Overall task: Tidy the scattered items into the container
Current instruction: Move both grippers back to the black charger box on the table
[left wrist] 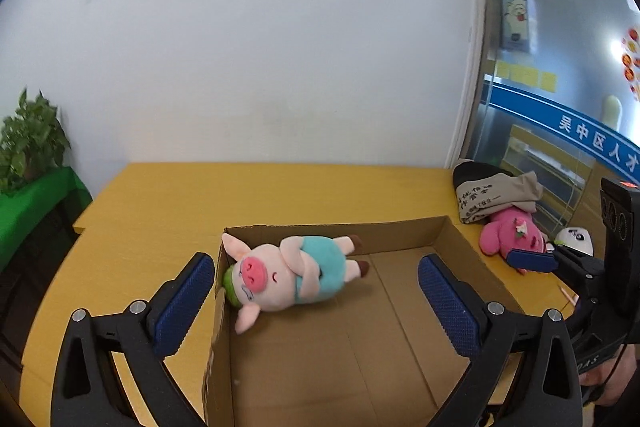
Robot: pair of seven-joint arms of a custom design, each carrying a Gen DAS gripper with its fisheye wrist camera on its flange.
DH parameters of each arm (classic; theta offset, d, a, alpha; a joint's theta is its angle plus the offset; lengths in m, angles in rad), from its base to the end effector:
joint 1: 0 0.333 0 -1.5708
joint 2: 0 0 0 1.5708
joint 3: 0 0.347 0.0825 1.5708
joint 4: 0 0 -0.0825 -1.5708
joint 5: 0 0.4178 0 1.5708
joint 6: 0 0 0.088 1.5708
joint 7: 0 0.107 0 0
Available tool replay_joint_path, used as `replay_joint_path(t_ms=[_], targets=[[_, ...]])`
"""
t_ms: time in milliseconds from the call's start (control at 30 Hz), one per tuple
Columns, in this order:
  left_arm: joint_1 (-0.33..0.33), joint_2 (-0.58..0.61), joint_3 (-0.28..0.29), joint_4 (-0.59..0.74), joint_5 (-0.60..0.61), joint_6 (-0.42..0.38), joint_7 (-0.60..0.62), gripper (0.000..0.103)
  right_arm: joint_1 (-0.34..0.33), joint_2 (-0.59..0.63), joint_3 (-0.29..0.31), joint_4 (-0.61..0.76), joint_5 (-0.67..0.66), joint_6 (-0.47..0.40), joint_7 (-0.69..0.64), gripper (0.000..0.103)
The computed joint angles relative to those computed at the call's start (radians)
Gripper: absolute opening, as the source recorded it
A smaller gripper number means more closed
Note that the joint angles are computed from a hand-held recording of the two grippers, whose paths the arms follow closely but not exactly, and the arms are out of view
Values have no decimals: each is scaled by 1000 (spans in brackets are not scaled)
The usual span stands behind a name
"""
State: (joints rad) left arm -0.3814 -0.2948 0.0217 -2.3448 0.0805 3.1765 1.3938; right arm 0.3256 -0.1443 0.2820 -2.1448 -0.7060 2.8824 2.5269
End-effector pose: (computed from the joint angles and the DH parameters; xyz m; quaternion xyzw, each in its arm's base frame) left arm 0.4857 -0.1892 0.6028 -0.5147 0.6709 -0.4553 0.2789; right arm 0.4505 0.3685 0.5716 -0.7077 0.5365 -0.2409 0.3915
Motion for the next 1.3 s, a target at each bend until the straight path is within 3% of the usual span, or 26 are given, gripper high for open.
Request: replay_joint_path(t_ms=[67, 233, 367, 433, 500, 600, 667, 800, 1000, 1233, 1300], targets=[[144, -68, -149, -67, 56, 20, -85, 103, 6, -55, 23, -43, 8, -40, 34, 103], [326, -198, -365, -149, 156, -35, -251, 103, -11, -183, 106, -123, 9, -146, 110, 102], [535, -403, -588, -240, 221, -26, -452, 103, -28, -300, 161, -200, 15, -202, 136, 102], [542, -473, -616, -274, 236, -32, -504, 103, -31, -338, 176, -237, 46, -207, 139, 102], [483, -474, -582, -285, 255, -66, -510, 103, -31, -372, 185, -272, 83, -205, 131, 102], [307, -421, -435, -298, 274, -82, -459, 103, -26, -405, 192, -311, 147, -182, 107, 102], [229, -409, -367, -306, 276, -83, -452, 103, -47, -422, 216, -319, 165, -180, 99, 102], [115, -385, -267, -311, 263, -105, -418, 103, -64, -444, 240, -333, 209, -166, 70, 102], [42, -385, -211, -355, 230, -121, -385, 103, -82, -447, 272, -359, 266, -154, 63, 102], [-182, -386, -3, -429, 98, -124, -240, 103, 5, -385, 228, -399, 354, -88, -34, 102], [-217, -390, 26, -445, 55, -124, -212, 103, 11, -375, 240, -393, 357, -95, -64, 102]])
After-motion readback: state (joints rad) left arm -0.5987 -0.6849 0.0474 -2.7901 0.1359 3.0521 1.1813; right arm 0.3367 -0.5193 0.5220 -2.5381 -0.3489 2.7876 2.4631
